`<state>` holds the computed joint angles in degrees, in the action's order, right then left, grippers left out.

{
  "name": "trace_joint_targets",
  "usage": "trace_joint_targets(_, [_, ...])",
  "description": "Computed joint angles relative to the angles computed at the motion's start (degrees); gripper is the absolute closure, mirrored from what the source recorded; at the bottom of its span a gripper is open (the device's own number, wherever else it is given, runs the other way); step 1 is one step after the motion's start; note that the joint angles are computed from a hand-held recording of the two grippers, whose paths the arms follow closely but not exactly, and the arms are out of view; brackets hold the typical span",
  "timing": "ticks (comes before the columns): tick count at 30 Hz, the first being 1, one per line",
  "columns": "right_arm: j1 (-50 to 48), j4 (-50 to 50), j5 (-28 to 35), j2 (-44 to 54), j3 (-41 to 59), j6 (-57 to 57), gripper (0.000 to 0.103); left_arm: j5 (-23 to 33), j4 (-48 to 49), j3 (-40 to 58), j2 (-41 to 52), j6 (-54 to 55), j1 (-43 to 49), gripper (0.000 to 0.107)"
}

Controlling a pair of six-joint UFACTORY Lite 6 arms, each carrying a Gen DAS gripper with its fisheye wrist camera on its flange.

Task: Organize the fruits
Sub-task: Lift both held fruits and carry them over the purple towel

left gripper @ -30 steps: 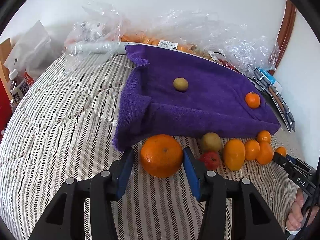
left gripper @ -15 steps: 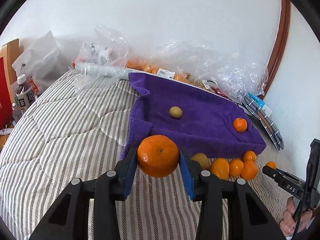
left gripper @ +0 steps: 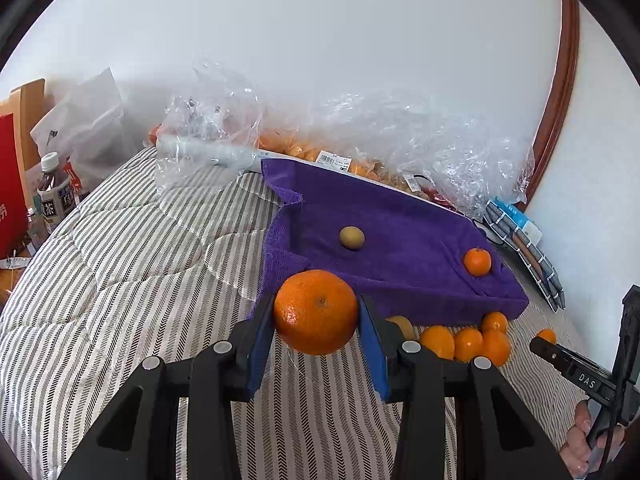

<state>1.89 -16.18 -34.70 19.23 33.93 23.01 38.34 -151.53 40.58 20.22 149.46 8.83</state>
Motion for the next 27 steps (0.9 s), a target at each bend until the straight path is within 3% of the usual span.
trace_joint_targets(8, [1.34,0.95,1.59,-7.11,-2.76,-0.14,0.069,0.36,-0.21,-2.8,-3.79,-0.41,0.89,0.068])
trace_joint_targets(15, [1.96,2.89,4.24,-9.14,0.52,-1.78,0.069,-2.92,8.53,-1.45,-9.21,-11.21,1.49,0.068])
trace_joint_targets(23, [0.72,1.26,6.72,-3.96,10.2,1.18,0.069,-10.51,4.99,9.75,-5.24,-8.71,-1.87,0.068])
trace_joint_targets(27, [0.78,5.24,8.9,-1.03,15.23,-2.77,0.069,-13.62,4.36,17.07,-0.39,-9.12,-2.68,0.068])
